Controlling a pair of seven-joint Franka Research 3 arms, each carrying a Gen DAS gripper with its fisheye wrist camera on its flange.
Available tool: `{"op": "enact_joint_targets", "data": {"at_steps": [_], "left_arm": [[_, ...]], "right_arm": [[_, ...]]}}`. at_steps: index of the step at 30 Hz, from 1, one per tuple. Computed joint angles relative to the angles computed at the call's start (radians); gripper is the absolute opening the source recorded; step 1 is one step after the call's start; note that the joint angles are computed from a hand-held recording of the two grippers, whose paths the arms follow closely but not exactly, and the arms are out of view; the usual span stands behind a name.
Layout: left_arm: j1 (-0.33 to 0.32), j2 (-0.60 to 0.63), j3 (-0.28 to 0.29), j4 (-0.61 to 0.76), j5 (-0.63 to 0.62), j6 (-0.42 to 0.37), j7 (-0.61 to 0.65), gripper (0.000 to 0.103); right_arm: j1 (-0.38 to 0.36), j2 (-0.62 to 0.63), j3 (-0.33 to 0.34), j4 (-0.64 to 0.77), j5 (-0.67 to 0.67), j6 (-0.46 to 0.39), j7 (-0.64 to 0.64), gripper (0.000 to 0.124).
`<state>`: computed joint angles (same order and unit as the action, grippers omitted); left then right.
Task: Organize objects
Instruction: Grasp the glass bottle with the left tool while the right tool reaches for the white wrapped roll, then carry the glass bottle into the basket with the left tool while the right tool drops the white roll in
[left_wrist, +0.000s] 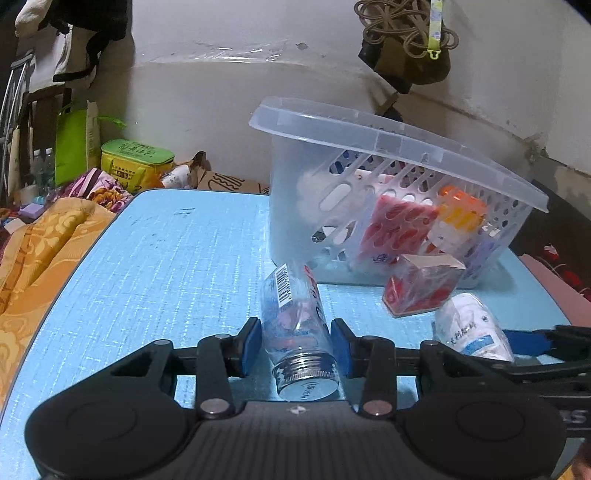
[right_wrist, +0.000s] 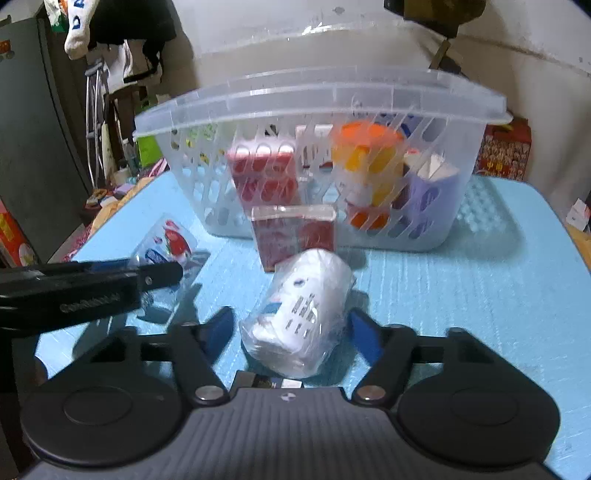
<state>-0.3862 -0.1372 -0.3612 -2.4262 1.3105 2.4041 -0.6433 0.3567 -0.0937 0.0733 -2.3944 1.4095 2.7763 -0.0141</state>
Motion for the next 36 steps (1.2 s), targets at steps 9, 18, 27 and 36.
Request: {"op": "enact_joint_targets", "data": {"at_steps": [9, 18, 27, 36], "left_arm": [[-0.013, -0.014, -0.016, -0.008, 0.032, -0.031, -0.016, 0.045], [-0.033, -0.041, -0.033, -0.014, 0.051, -0.076, -0.029, 0.045], [-0.040, -0.084, -0.045, -0.044, 0.099, -0.068, -0.075, 0.045], [-0.056, -0.103, -0.071, -0.030, 0.104, -0.103, -0.072, 0.045]], "right_arm": [[-0.023, -0.065, -0.034, -0.030, 0.015, -0.071, -0.033, 0.057], [-0.073, -0.098, -0.079, -0.029, 0.018, -0.173, -0.006, 0.057], [-0.100, -0.124, -0.098, -0.039, 0.051, -0.225, -0.067, 0.056], [-0.133, -0.148, -0.122, -0.043, 0.073, -0.316, -0.091, 0.056]]}}
